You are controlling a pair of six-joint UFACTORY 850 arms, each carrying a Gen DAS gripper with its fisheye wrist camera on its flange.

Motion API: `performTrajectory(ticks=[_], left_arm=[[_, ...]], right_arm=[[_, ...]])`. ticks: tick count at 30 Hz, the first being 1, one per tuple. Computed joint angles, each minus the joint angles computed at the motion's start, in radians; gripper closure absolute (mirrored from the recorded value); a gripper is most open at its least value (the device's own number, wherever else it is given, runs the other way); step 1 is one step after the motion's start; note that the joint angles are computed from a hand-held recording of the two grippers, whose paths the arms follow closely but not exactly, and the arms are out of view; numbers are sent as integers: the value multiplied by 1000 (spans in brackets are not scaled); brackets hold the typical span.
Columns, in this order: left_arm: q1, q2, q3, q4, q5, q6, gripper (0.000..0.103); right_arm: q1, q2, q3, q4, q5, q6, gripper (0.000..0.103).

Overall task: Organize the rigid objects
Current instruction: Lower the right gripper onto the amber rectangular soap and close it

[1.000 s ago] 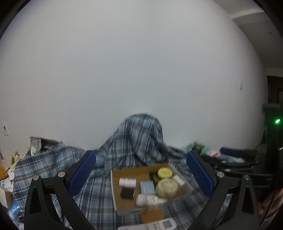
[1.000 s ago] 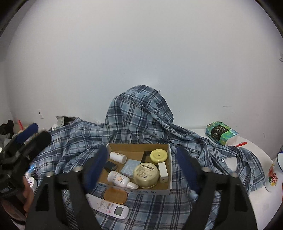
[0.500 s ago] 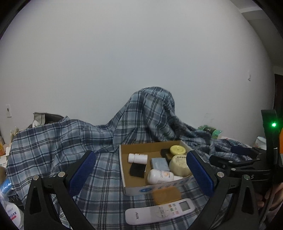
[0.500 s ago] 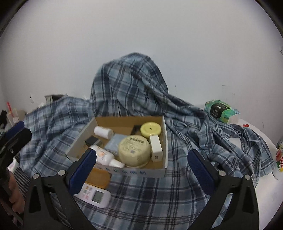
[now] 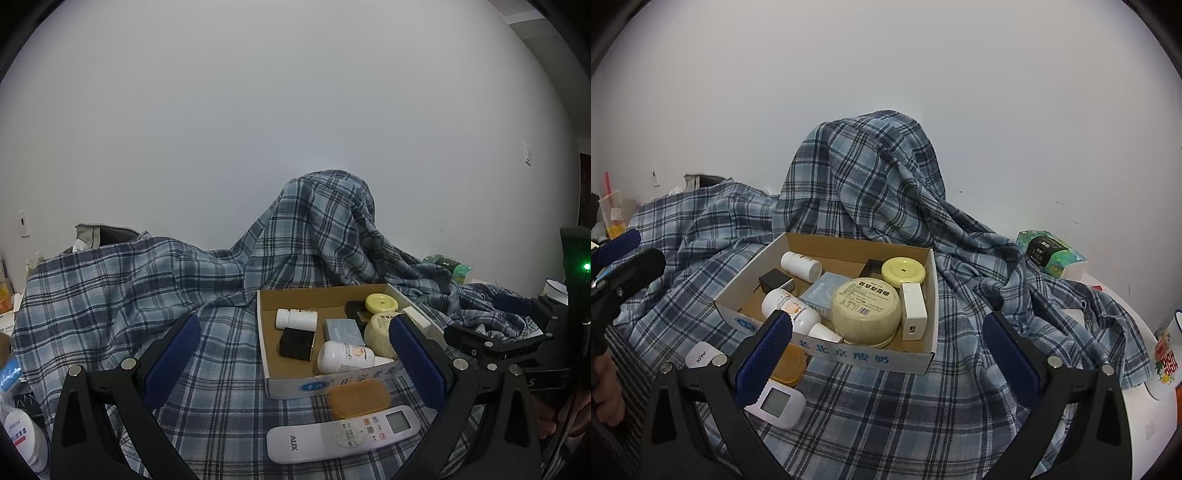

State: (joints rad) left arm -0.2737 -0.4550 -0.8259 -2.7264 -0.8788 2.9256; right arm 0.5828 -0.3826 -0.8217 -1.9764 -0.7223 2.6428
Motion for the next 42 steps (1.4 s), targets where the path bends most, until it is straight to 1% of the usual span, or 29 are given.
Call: performTrajectory(ticks=[5,7,9,11,12,13,14,17,19,23,24,25,26,28,31,32,36,38,39,40,42], left_arm=[[3,3,0,-5,12,-15,0],[1,1,-6,-10,29,-17,0],[-6,-4,-17,-30,62,-7,0],[-1,-7,-25,-36,82,-30,0],[2,-8,-25,-57,84,-37,0],[6,-9,-26,-74,89,-45,0],[8,-10,-29,-87,98,-53,0],[15,-18,-45,-113,138,-80,0],[21,-25,-56,-107,162,-108,0],[27,-31,-65,-108,177,-134,0],[29,-31,-63,-109,176,-135,0],[27,-32,-66,-114,178,-133,0],[26,-32,-67,-117,179,-132,0],[27,-33,-67,-118,179,-131,0],[21,-35,-69,-134,189,-110,0],[22,-36,-70,-129,192,-112,0],[23,-37,-72,-124,194,-115,0],[23,-38,-75,-115,202,-122,0],[23,-40,-77,-115,202,-125,0],[24,-40,-76,-113,203,-129,0],[25,-42,-80,-109,208,-133,0]], right_arm=[[-2,1,0,-3,5,0,0],[-3,-3,-7,16,14,-20,0],[-9,-8,-28,81,49,-66,0],[-28,-11,-56,138,126,-84,0],[-44,-15,-78,185,193,-127,0],[-59,-20,-104,266,261,-212,0],[-66,-29,-127,369,301,-317,0],[-76,-83,-203,658,342,-609,0],[-81,-102,-228,737,384,-679,0],[-81,-156,-291,889,426,-808,5],[-84,-171,-310,963,447,-881,6],[-86,-187,-329,1046,461,-965,10],[-87,-202,-350,1126,459,-1046,13],[-87,-231,-383,1252,458,-1175,16],[-90,-254,-407,1358,466,-1264,18],[-93,-259,-412,1388,468,-1289,21],[-94,-271,-420,1424,462,-1329,27],[-94,-282,-429,1461,460,-1367,41],[-93,-290,-438,1464,449,-1369,41],[-87,-287,-438,1425,429,-1330,41],[-85,-264,-413,1390,438,-1311,41]])
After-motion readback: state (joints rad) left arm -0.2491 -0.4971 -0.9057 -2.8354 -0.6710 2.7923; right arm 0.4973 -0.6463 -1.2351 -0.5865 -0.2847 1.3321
